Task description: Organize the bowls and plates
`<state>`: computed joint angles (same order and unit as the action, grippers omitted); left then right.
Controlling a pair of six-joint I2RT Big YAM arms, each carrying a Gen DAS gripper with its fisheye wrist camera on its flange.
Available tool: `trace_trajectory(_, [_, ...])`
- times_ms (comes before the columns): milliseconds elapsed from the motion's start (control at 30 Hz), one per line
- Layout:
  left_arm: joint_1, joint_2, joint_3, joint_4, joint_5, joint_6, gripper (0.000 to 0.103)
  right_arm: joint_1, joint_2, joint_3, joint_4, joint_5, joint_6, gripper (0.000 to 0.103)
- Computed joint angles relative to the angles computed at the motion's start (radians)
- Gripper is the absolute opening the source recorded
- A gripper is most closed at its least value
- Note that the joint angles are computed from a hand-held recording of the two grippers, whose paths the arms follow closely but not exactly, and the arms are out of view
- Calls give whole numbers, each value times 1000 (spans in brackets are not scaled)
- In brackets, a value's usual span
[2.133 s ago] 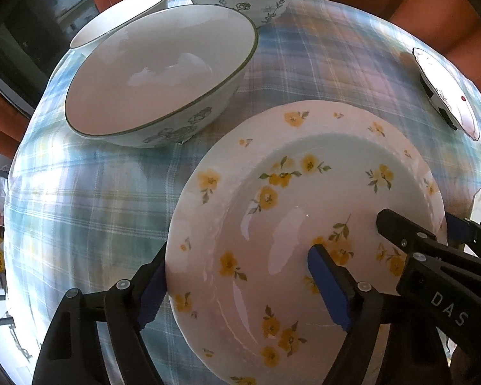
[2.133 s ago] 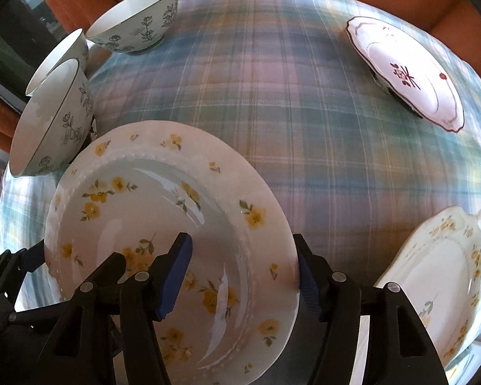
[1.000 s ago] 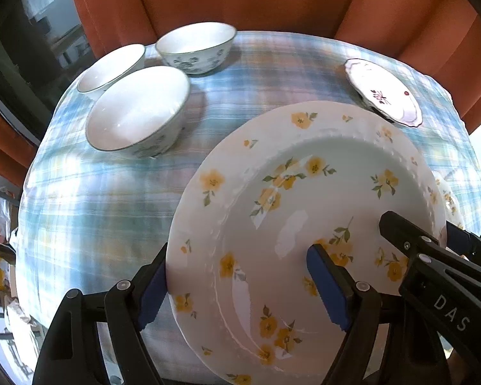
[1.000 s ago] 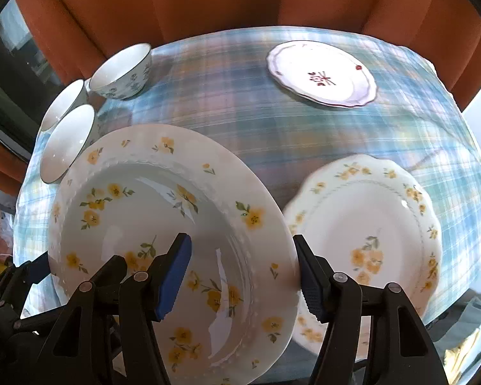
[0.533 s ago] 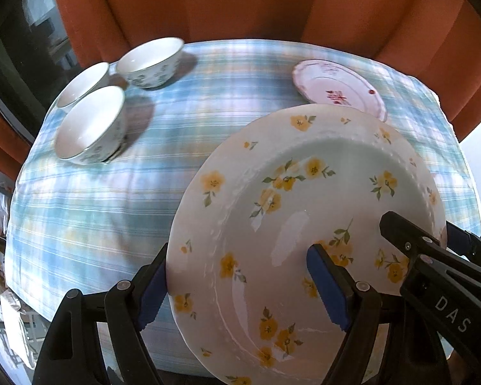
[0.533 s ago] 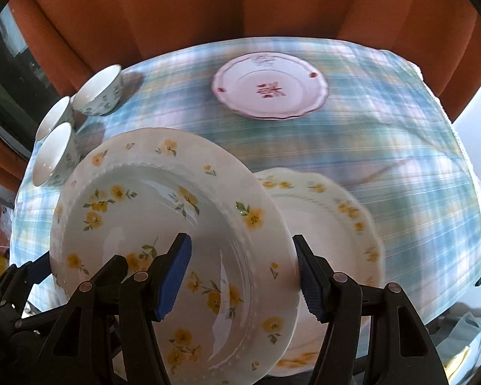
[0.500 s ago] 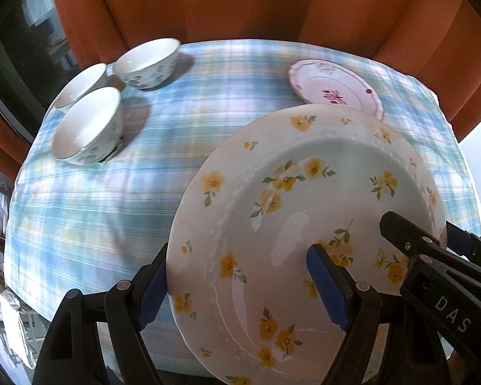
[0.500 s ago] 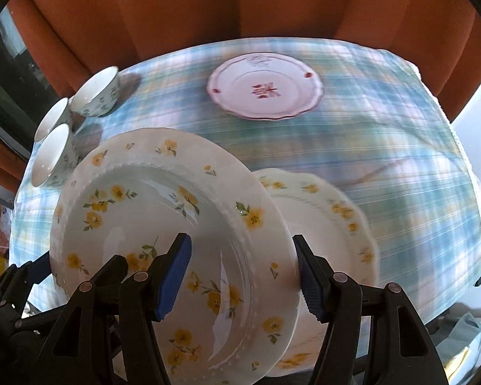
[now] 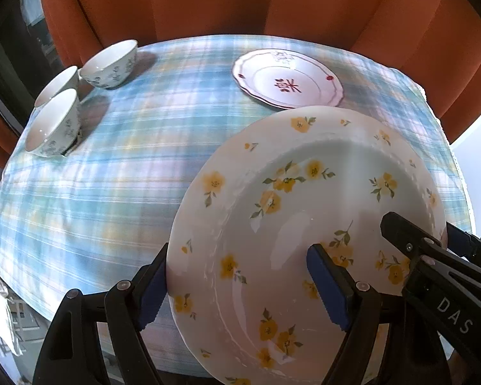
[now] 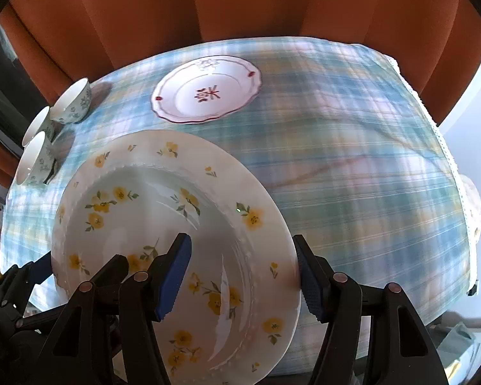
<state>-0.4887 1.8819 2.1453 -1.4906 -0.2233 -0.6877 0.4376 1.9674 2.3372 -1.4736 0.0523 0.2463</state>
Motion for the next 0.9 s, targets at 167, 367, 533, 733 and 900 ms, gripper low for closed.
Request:
trace_trajectory(167, [-18,28,25,-2,13,-40,82,-30,-15,-32,10,-4,-42,67])
trace_trajectory(367, [-26,49,22,7,51,-91,83,-51,-8,-37,-3,-2,-90,67])
trace_trajectory(533, [-24,57,7,16,96,-134,83,-59,15,-18,-31,4,-121,67])
trace_trajectory(733, [-16,58,-13,18,123,-173,83,-57,46,17,-55,3,-158,67])
trace_trajectory(900, [-9,63,-16,15,121,-186,83,-51,68,43,-64,0,-170,67])
